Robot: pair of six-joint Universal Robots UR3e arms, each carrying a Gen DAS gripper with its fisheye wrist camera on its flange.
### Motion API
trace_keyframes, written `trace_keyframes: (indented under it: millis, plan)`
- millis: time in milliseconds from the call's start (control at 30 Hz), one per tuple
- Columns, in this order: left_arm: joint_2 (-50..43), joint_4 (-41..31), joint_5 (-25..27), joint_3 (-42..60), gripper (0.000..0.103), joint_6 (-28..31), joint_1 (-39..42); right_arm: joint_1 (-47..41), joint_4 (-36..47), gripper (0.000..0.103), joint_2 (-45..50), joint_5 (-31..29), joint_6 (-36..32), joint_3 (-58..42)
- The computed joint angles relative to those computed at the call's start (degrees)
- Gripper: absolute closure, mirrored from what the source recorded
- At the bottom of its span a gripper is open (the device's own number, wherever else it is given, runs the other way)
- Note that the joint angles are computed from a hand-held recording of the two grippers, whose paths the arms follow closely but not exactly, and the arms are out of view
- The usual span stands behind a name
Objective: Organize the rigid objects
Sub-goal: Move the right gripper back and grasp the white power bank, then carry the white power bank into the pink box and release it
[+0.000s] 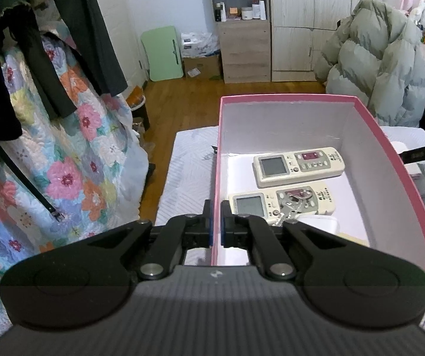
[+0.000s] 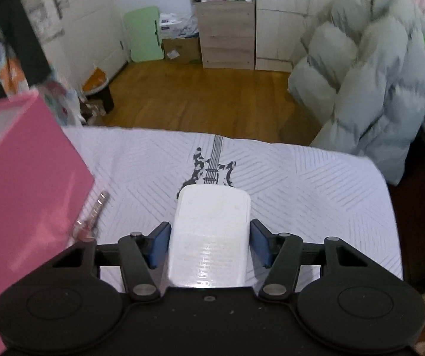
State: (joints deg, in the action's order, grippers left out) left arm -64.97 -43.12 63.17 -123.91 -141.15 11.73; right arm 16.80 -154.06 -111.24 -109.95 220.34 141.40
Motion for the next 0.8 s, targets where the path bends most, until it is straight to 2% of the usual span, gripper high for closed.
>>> trace_keyframes:
  millis: [67, 167, 467, 600, 733, 800]
  plan:
    - [-0.4, 0.1, -0.1, 0.3, 0.101, -0.4, -0.2, 1.1, -1.3, 0.041, -1.8, 0.1, 0.9, 1.1]
    - [-1.1, 3.1, 1.3, -0.1, 0.101, -1.1, -1.4, 6.7, -2.0, 0.041, -2.3, -2.9, 3.8, 0.6]
    - [-0.7, -1.2, -2.4, 0.5, 0.102, -0.2, 1.7, 28.4, 7.7, 0.042, 1.8, -20.3, 17.1, -9.1]
    - [0.1, -3.9, -4.5, 1.0, 0.103, 1.1, 3.7, 34.3, 12.6, 0.042, 3.9, -24.9, 19.8, -13.4]
    - [1.1, 1.9, -2.4, -1.6, 0.103, -0.1, 2.7, 38.1, 15.6, 0.042, 5.7, -28.5, 20.1, -17.8]
    - [1.1, 0.4, -3.3, -1.2, 0.103, 0.3, 3.1, 40.2, 16.4, 0.042, 7.1, -30.5, 20.1, -20.6]
